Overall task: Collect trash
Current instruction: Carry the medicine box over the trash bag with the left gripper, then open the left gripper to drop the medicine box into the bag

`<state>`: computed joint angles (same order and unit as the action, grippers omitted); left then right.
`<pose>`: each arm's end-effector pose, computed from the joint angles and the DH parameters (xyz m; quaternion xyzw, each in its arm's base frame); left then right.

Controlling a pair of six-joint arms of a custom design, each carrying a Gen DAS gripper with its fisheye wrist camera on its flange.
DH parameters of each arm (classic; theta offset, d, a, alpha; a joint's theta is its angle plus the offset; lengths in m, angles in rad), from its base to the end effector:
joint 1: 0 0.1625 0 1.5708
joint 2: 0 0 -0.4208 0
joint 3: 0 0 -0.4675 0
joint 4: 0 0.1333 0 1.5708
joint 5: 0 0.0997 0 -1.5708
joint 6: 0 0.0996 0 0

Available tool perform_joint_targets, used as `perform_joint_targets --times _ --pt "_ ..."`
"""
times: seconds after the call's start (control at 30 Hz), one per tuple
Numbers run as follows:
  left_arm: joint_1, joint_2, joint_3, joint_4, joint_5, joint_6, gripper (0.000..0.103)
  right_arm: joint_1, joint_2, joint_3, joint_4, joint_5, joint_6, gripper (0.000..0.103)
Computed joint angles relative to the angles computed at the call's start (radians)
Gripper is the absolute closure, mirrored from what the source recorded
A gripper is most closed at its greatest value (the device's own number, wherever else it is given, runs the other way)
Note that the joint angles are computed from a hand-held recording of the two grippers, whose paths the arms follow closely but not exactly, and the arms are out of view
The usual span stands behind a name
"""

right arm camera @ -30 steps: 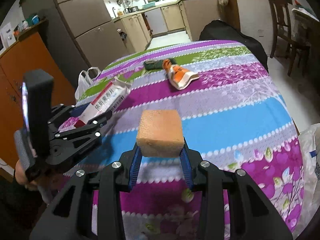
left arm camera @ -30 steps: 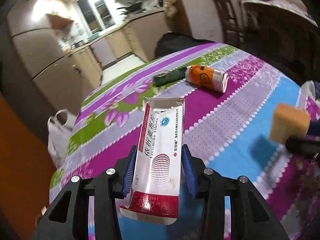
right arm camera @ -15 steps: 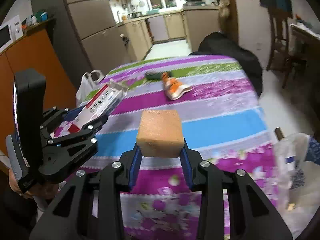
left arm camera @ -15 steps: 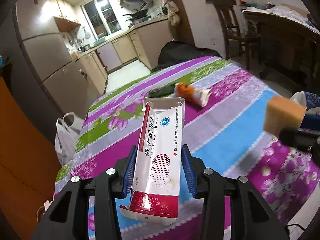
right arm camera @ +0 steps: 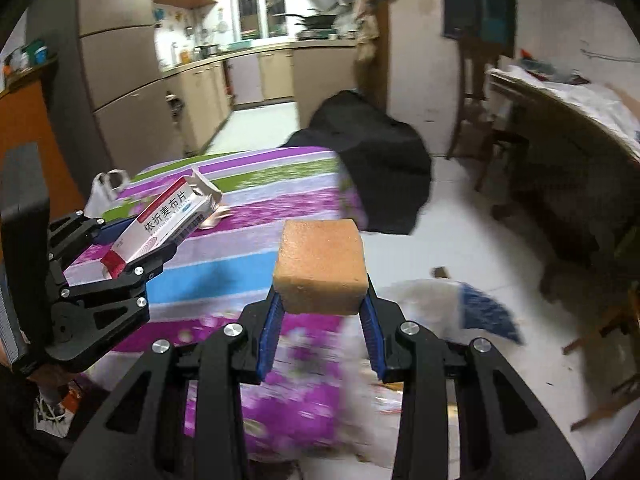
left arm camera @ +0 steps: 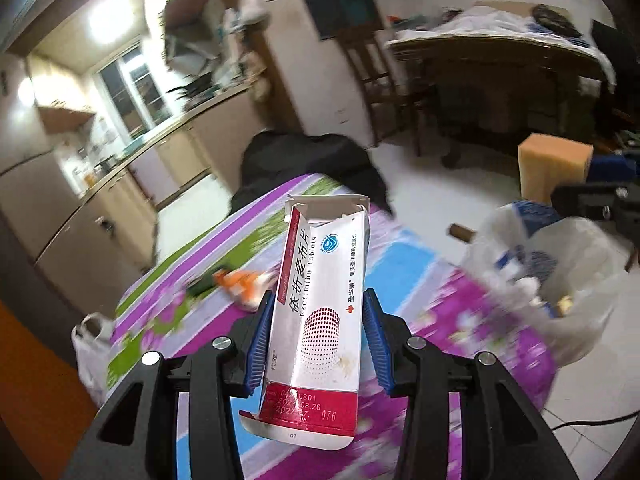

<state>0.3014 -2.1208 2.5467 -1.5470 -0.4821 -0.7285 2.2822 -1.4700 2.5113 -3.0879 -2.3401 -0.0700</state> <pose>-0.1973 -0.2933 0.2432 0.3341 0.7728 -0.3213 0.4336 0.3096 -0.2611 0.1597 0.2613 -0.8666 0.3223 0.2772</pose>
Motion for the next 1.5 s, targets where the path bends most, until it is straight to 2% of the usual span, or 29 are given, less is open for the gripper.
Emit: perform_joint_targets --times 0.1,0.33,0.43,0.5,0.63,0.8,0.87,1.07,1.3,1.5 --pt "0.004 0.128 -0.007 -0.207 -0.039 0.114 0.058 -0.031 -0.101 0.027 0.065 -0.040 -0.002 0.068" --pt "0.025 0.408 -0.050 -0.556 -0.120 0.308 0.058 -0.125 -0.330 0.084 0.234 -0.073 0.007 0.068" --pt "0.049 0.512 -0.084 -0.665 -0.175 0.380 0.058 -0.151 -0.375 0.089 0.283 -0.081 0.020 0.068" --pt "0.075 0.576 -0.113 -0.742 -0.238 0.444 0.058 -0.165 -0.397 0.086 0.323 -0.088 0.028 0.068" --pt "0.128 0.671 -0.178 -0.799 -0.352 0.530 0.058 -0.178 -0.426 0.076 0.397 -0.098 0.026 0.068" --pt "0.205 0.711 -0.219 -0.789 -0.521 0.610 0.058 -0.213 -0.441 0.054 0.484 -0.078 0.012 0.068" --pt "0.229 0.739 -0.228 -0.788 -0.547 0.632 0.058 -0.228 -0.435 0.046 0.512 -0.067 0.010 0.068" --pt "0.263 0.760 -0.226 -0.789 -0.546 0.634 0.058 -0.266 -0.405 0.035 0.573 -0.038 0.006 0.068" --pt "0.266 0.757 -0.227 -0.790 -0.551 0.648 0.058 -0.277 -0.359 0.000 0.646 -0.037 0.022 0.068" --pt "0.277 0.762 -0.230 -0.790 -0.556 0.654 0.058 -0.293 -0.307 -0.054 0.753 -0.018 0.048 0.068"
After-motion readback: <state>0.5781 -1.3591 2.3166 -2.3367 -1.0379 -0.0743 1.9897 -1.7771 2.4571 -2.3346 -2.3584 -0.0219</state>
